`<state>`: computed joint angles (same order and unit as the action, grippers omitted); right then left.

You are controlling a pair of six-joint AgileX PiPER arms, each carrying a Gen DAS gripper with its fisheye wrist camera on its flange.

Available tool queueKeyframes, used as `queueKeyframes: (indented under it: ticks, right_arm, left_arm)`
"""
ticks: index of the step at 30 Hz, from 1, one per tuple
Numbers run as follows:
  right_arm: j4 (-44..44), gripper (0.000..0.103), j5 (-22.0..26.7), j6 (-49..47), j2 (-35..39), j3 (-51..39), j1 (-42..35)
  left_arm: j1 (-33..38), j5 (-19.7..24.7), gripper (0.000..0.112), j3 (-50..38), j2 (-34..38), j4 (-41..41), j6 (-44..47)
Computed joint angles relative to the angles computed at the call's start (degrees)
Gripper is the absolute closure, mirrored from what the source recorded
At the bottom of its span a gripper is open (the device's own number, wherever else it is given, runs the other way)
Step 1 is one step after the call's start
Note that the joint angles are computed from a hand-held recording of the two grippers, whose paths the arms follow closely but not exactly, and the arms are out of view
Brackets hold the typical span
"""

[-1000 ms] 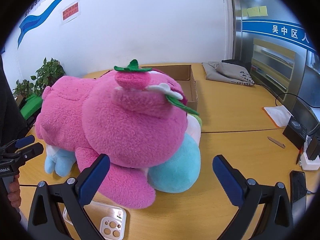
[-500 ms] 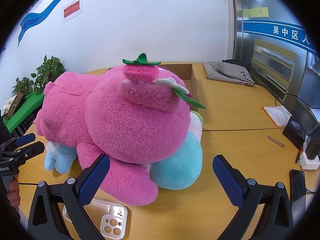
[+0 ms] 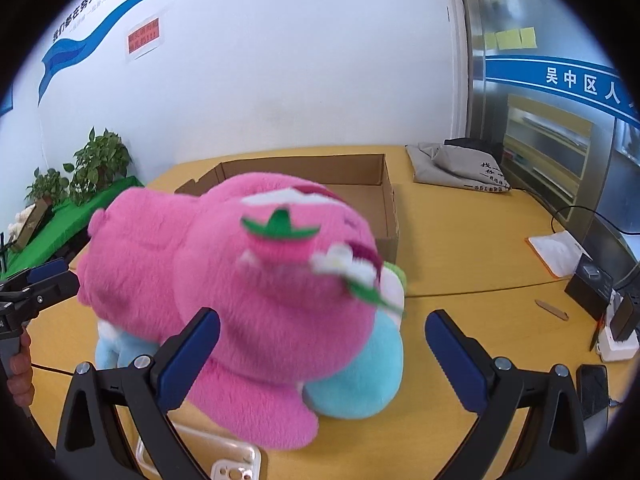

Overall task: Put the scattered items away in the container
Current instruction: 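Move both tools toward the pink bear lying on the plush pile, then grasp the pink bear with both tools and lift it over the box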

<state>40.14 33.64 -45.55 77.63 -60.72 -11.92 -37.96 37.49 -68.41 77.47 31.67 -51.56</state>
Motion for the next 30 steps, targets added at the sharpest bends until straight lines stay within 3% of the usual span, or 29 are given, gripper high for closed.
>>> queueKeyframes:
  ticks: [2, 4, 8, 11, 13, 17, 20, 23, 26, 30]
  right_arm:
    - [-0.3, 0.001, 1.1, 1.1, 3.5, -3.7, 0.6]
    - [1.7, 0.001, 2.9, 0.2, 7.1, -7.2, 0.5]
    - [6.0, 0.001, 10.6, 0.7, 13.8, -14.2, -1.6]
    - [7.6, 0.001, 15.0, -0.2, 18.1, -17.0, -1.7]
    - [8.6, 0.004, 11.2, -3.2, 16.9, -14.4, -0.4]
    - [10.3, 0.03, 4.4, -6.5, 13.1, -9.5, 2.2]
    - [10.1, 0.045, -0.2, -7.4, 9.7, -6.6, 4.4]
    - [11.2, 0.051, -2.5, -8.6, 6.8, -5.6, 5.9]
    - [11.7, 0.052, -1.8, -7.4, 7.1, -9.2, 6.0]
    - [10.5, 0.052, 0.6, -2.5, 12.1, -20.0, 5.5]
  left_arm:
    - [5.0, -3.0, 0.009, -3.3, 3.4, -10.9, 11.5]
    - [8.8, -3.1, 0.009, -6.3, 7.6, -20.5, 21.0]
    - [9.1, -4.2, 0.009, -6.8, 11.0, -21.4, 22.6]
    - [9.1, -4.9, 0.017, -5.9, 10.8, -22.1, 22.6]
    - [10.0, -5.7, 0.023, -5.1, 10.4, -24.8, 24.1]
    - [10.6, -5.6, 0.044, -4.5, 8.9, -27.8, 25.1]
    - [10.2, -4.8, 0.058, -4.9, 7.7, -26.1, 22.4]
    - [10.2, -4.0, 0.064, -6.6, 6.9, -24.6, 20.6]
    - [10.7, -2.7, 0.065, -10.8, 7.4, -24.1, 22.0]
    - [13.2, 4.0, 0.065, -28.8, 15.5, -26.0, 29.8]
